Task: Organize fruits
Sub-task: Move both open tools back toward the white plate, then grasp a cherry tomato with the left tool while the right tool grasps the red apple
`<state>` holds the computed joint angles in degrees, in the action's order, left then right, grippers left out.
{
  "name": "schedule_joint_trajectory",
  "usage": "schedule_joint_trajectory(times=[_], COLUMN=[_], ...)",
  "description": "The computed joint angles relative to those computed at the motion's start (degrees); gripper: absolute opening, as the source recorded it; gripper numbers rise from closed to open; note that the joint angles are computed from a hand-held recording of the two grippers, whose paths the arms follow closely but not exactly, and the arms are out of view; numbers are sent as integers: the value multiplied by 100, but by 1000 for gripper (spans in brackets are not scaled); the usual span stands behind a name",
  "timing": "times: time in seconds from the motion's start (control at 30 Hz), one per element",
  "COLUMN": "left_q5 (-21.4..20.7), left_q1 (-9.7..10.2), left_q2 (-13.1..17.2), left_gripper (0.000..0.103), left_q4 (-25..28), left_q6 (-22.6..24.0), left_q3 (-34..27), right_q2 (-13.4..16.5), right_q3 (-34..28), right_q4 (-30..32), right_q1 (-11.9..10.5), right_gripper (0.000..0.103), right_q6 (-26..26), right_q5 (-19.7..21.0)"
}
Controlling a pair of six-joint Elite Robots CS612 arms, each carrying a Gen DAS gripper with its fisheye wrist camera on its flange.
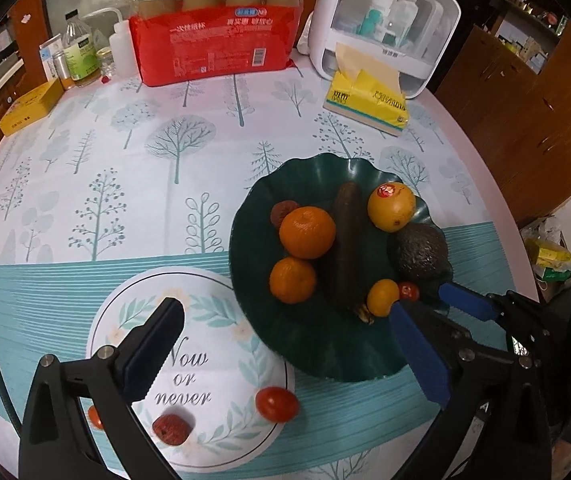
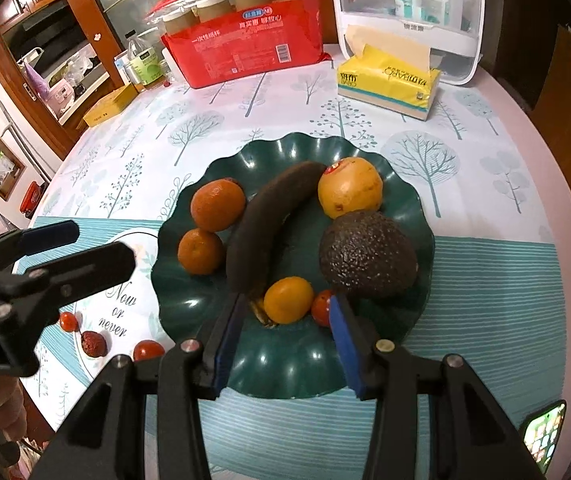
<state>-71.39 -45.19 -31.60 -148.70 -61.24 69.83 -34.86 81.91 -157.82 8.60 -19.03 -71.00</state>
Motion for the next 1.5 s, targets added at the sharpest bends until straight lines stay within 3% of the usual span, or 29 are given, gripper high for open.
schedule_joint_trajectory(times=[0.4, 0.83, 1.17, 1.5], left_q5=[389, 1275, 747, -331], left_q1=[-173, -382, -262, -58], left_q2=[-495, -1226, -1445, -1187], left_gripper=[102, 102, 102, 102], left_q4=[-608, -1152, -1238, -1380], left_q6=[57, 522, 471, 1001], left_q3=[807, 1949, 2560, 2798], right_q2=[-400, -752, -784, -515], right_q3=[556, 993, 1127, 1089], right_q4=[-625, -1102, -1108, -762], right_q1=[48, 309, 719, 982], right_gripper=[45, 45, 45, 45], right_q6=[274, 888, 829, 1135], right_q5=[-75, -109, -253, -364])
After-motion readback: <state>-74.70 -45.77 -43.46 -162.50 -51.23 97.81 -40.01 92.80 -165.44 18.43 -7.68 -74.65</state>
